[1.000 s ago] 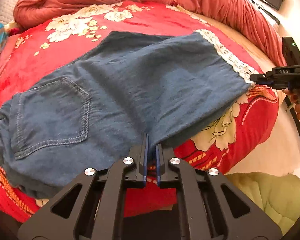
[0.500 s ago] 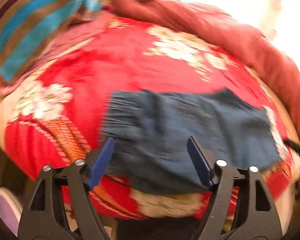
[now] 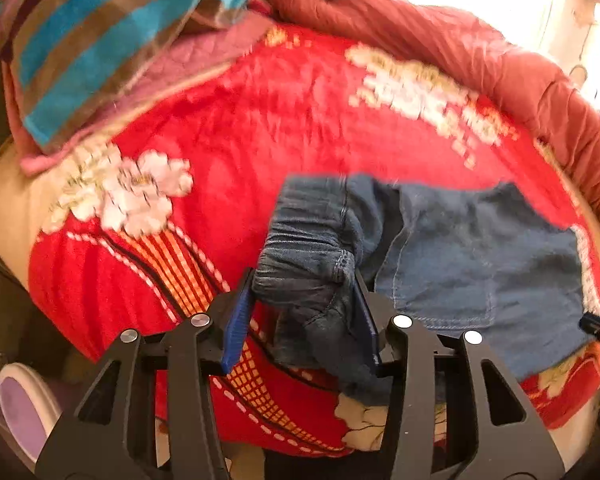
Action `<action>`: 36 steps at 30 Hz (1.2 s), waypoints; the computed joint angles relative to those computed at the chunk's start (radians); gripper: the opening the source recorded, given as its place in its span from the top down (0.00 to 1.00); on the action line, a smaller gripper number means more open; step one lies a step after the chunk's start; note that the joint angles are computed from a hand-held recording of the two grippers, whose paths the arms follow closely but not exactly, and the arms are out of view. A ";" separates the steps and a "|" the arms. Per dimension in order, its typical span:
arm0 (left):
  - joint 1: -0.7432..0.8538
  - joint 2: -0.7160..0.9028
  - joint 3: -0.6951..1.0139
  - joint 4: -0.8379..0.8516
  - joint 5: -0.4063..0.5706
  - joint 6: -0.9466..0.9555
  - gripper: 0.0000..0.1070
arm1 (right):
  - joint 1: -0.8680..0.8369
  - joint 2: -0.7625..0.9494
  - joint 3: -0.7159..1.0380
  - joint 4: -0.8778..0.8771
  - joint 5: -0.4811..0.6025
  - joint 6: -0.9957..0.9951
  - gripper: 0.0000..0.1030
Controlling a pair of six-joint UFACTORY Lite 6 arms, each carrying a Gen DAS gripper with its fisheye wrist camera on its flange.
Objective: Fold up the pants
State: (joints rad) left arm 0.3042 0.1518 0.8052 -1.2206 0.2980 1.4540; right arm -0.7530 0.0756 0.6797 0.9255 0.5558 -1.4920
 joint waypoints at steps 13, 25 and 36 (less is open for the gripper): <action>-0.088 -0.279 -0.061 0.107 -0.144 -0.141 0.48 | -0.080 0.044 0.112 -0.002 0.150 -0.003 0.50; -0.431 0.244 0.562 0.518 0.146 -0.649 0.40 | -0.063 0.203 0.319 0.109 0.167 0.007 0.50; -0.615 0.821 1.190 0.744 0.332 -0.846 0.57 | -0.024 0.265 0.280 0.106 0.070 -0.044 0.49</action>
State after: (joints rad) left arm -0.3105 0.9726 1.9955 -0.4768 0.6298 0.6083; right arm -0.7775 0.3409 0.9594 1.0314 0.6257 -1.5357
